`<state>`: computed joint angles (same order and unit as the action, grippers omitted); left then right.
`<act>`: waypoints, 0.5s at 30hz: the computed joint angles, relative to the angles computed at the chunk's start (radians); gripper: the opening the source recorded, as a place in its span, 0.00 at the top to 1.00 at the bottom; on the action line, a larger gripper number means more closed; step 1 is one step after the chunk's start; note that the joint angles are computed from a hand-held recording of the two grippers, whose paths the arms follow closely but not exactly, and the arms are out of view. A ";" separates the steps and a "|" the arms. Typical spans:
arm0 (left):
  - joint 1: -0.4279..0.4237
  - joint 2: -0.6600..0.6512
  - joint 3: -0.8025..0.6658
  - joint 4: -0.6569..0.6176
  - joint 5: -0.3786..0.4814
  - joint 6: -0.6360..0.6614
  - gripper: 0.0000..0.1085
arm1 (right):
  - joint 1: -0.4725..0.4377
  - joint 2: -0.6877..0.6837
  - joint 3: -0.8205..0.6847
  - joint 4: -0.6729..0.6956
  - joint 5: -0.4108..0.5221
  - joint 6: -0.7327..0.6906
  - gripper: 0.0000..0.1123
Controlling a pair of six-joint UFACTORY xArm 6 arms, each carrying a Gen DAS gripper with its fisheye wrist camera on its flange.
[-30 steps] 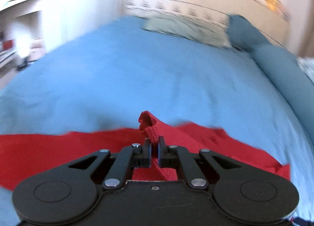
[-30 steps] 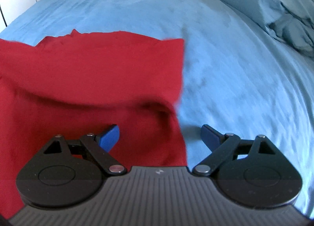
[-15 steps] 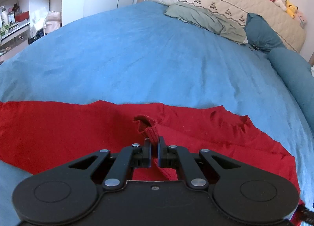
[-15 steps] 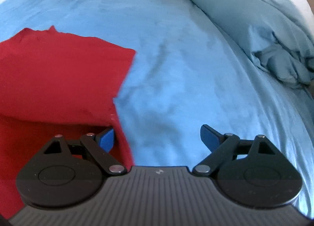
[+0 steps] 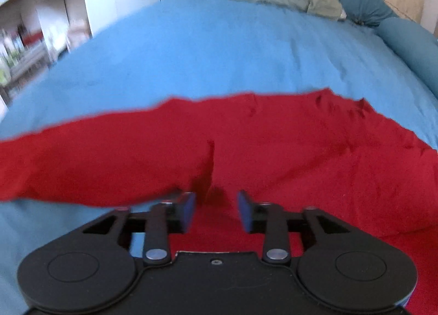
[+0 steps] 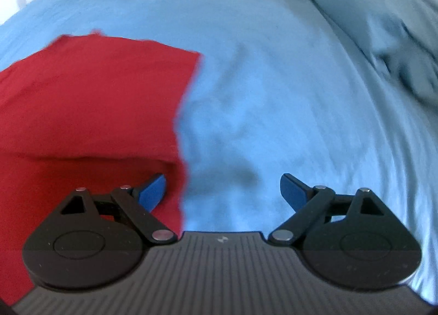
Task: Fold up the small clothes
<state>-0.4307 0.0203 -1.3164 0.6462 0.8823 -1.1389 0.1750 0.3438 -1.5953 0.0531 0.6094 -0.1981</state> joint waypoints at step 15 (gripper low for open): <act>0.014 0.180 -0.176 -0.034 -0.139 0.197 0.52 | 0.060 0.141 -0.133 0.158 0.005 0.002 0.08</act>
<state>-0.4167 0.2005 -1.4927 0.6120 0.7429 -0.9416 0.2354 0.4850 -1.7279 0.2115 0.6147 -0.1965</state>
